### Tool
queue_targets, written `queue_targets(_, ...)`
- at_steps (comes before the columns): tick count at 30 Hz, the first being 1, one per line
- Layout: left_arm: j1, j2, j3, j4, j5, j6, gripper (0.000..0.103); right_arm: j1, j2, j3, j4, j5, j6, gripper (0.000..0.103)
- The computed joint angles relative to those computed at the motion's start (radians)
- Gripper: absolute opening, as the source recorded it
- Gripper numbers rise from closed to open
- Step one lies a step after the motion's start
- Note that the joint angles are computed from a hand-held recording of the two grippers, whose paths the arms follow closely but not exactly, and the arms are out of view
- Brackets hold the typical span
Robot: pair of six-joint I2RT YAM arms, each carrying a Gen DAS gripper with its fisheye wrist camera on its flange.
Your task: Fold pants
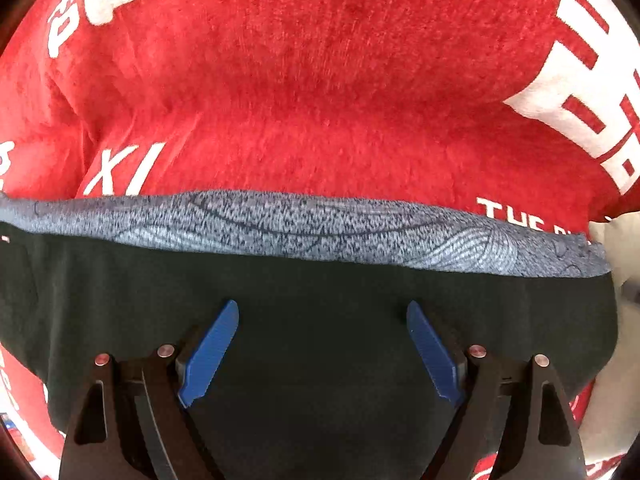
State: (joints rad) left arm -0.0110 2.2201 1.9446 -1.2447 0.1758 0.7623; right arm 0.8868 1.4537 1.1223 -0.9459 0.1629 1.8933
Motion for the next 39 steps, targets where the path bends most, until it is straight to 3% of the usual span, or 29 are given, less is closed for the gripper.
queue_targets(4,-0.032,0.003,-0.027,0.075,-0.002,-0.018,0.093,-0.027,0.113,-0.091,0.137,-0.081,-0.035,0.027)
queue_targets(7,-0.059,0.035,0.003,0.108,-0.002,-0.045,0.095,-0.062,0.148,-0.037,0.057,-0.015,-0.098,0.028)
queue_targets(11,-0.073,0.068,0.099,0.049,-0.018,-0.061,0.095,-0.119,0.108,-0.032,0.021,-0.018,-0.112,0.029)
queue_targets(13,-0.063,0.075,0.158,0.021,0.0,-0.038,0.095,-0.096,0.055,-0.036,0.022,0.023,-0.081,0.036)
queue_targets(15,-0.049,0.078,0.192,-0.003,0.005,-0.007,0.095,-0.068,0.027,-0.03,0.032,0.047,-0.084,0.058)
queue_targets(16,-0.034,0.087,0.221,-0.027,0.009,0.019,0.095,-0.056,0.025,-0.017,0.041,0.056,-0.117,0.059)
queue_targets(18,-0.017,0.088,0.234,-0.042,0.005,0.052,0.095,-0.054,0.048,0.027,0.055,0.062,-0.231,0.059)
queue_targets(20,0.027,0.04,0.157,-0.016,-0.001,0.113,0.095,-0.072,0.104,0.102,0.072,0.056,-0.418,0.059)
queue_targets(25,0.111,-0.044,0.007,0.032,-0.002,0.18,0.095,-0.164,0.332,0.327,0.133,-0.054,-0.843,0.059)
queue_targets(29,0.148,-0.075,-0.055,0.031,0.015,0.179,0.095,-0.212,0.508,0.491,0.12,-0.139,-1.039,0.059)
queue_targets(31,0.153,-0.072,-0.06,0.03,0.016,0.172,0.095,-0.239,0.588,0.556,0.095,-0.211,-1.089,0.048)
queue_targets(32,0.155,-0.071,-0.06,0.026,0.014,0.167,0.095,-0.241,0.603,0.558,0.08,-0.247,-1.092,0.013)
queue_targets(35,0.161,-0.049,-0.009,-0.007,0.029,0.149,0.095,-0.242,0.632,0.597,0.039,-0.26,-1.094,0.006)
queue_targets(39,0.156,-0.023,0.049,0.008,0.064,0.134,0.095,-0.25,0.618,0.623,0.011,-0.218,-1.074,0.005)
